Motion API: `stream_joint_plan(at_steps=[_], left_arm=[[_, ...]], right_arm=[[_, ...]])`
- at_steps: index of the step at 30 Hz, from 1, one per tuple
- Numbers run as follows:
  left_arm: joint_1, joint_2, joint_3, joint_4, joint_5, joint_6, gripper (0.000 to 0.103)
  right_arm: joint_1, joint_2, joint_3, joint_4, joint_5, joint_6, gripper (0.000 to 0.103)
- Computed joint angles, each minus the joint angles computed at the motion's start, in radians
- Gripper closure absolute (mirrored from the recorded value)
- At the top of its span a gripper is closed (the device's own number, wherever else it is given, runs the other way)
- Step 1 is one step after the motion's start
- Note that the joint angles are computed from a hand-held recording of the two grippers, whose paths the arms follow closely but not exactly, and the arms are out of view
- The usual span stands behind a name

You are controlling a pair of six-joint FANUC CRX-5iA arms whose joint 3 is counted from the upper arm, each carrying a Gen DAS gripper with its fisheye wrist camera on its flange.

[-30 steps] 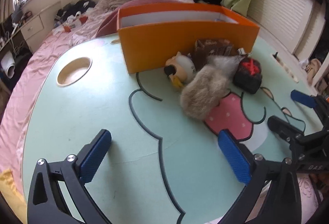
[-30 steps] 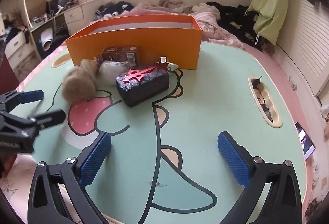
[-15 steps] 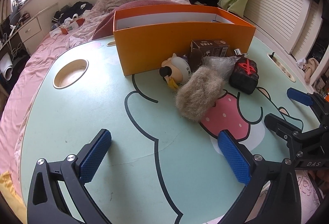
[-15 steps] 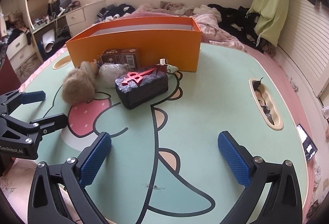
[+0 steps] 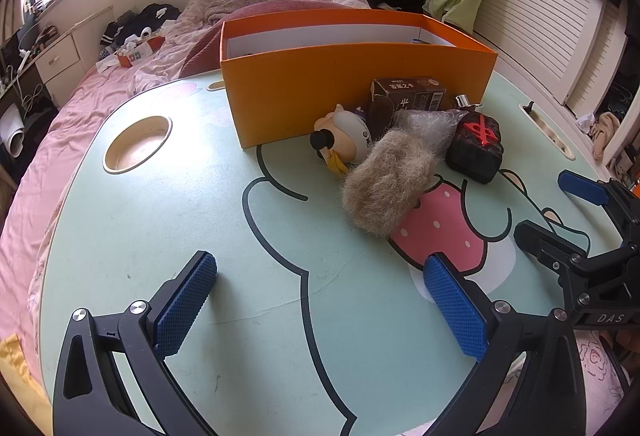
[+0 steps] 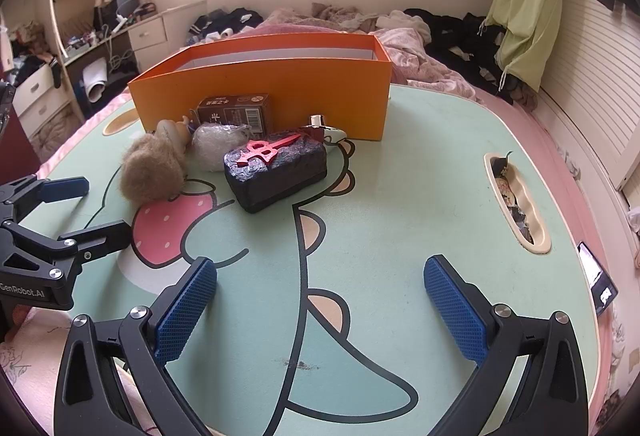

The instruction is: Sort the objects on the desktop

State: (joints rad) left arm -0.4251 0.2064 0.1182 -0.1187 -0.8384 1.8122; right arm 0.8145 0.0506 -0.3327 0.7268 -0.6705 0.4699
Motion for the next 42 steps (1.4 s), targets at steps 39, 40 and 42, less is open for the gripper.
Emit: stream_joint_plan(at_steps=[39, 40, 42], left_arm=[[0.006, -0.062, -0.111, 0.131, 0.158, -0.182, 0.072], [0.008, -0.066, -0.116, 0.128, 0.162, -0.175, 0.072], [0.015, -0.07, -0.128, 0.138, 0.17, -0.171, 0.072]], right_arm=[[-0.04, 0.023, 0.158, -0.313, -0.004, 0.25, 0.0], [-0.044, 0.032, 0.178, -0.319, -0.001, 0.264, 0.0], [-0.043, 0.062, 0.22, -0.297, -0.028, 0.295, 0.0]])
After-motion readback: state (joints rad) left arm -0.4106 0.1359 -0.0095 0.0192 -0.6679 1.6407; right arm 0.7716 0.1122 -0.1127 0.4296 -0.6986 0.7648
